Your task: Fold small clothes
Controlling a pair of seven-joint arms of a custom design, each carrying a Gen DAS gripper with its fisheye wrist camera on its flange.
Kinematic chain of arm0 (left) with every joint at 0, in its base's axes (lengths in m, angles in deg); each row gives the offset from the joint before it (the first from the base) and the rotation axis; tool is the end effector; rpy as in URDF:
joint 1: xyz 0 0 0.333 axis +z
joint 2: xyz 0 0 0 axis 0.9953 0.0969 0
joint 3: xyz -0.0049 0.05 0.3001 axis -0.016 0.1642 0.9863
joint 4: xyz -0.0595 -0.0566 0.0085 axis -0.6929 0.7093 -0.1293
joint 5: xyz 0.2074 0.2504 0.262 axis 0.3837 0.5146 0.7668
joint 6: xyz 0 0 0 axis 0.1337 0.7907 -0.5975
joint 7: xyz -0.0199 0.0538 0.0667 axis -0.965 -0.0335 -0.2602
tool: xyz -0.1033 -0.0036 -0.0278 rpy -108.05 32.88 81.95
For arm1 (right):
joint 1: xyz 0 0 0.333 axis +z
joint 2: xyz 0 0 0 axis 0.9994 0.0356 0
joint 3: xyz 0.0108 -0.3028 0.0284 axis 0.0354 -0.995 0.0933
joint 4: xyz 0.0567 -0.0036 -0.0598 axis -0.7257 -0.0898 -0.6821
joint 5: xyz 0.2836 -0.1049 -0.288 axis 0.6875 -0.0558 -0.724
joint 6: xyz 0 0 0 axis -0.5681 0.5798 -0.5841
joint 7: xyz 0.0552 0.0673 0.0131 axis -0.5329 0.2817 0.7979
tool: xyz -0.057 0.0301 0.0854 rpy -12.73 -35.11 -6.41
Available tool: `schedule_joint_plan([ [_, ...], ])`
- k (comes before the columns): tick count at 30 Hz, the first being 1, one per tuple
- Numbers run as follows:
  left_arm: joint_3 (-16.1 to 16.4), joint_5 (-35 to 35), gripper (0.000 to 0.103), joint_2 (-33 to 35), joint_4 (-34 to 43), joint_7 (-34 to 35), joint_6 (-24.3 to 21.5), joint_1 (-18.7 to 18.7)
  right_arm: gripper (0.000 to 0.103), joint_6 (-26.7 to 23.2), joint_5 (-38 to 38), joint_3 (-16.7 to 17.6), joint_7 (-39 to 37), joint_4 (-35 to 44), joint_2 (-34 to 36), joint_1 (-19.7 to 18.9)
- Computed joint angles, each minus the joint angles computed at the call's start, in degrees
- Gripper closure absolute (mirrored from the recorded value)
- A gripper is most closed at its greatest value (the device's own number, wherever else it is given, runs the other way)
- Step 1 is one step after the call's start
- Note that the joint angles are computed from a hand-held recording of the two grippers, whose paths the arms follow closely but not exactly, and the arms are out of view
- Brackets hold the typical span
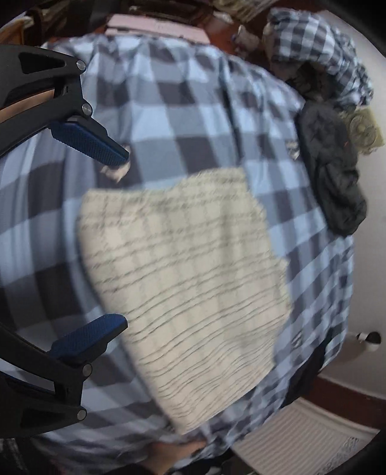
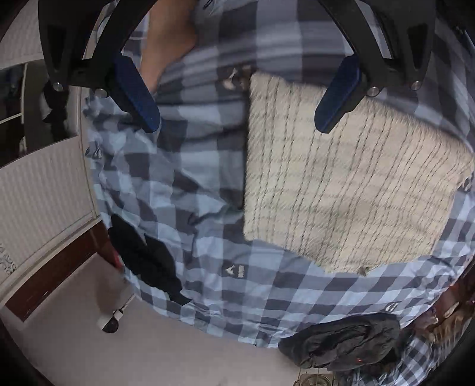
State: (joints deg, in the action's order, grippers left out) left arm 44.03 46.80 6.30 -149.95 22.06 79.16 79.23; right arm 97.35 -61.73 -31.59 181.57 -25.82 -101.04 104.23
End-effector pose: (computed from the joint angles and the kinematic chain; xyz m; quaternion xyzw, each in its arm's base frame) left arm 0.5777 -0.1355 0.4842 -0.5262 0.8298 -0.1678 0.0796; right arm 0.4696 0.2350 0.5891 -0.6908 0.6828 -0.2278 0.0682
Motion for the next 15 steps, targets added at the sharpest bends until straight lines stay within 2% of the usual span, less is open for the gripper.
schedule_joint_plan([
  [3, -0.20, 0.61, 0.002, 2.90, 1.29, 0.83, -3.90, 0.05, 0.001, 6.17, 9.86, -2.81, 0.03, -6.32, -2.55, 0.61],
  [4, -0.32, 1.31, 0.002, 3.45, 1.26, -0.01, -4.05, 0.18, 0.001, 6.86, 14.33, -4.04, -1.59, -7.57, -2.51, 0.93],
  [6, -0.35, -0.03, 0.002, 4.68, 1.27, 0.63, -4.92, 0.70, 0.001, 4.59, 20.54, -5.96, -6.34, -6.38, 0.24, 0.68],
  [9, -0.86, 3.13, 0.002, 6.20, 0.64, -0.58, -4.08, 0.77, 0.001, 6.09, 23.42, -6.38, -3.97, -8.53, 0.77, -1.42],
  [12, -1.35, 2.98, 0.002, 8.01, 1.79, -0.14, -5.74, 1.02, 0.001, 6.02, 28.89, -7.80, -6.12, -8.75, 3.65, -2.15],
  [15, -1.72, 2.92, 0.002, 8.23, 1.06, -0.50, -4.33, 1.13, 0.001, 5.47, 28.92, -7.34, -7.01, -7.90, 6.34, -2.44],
])
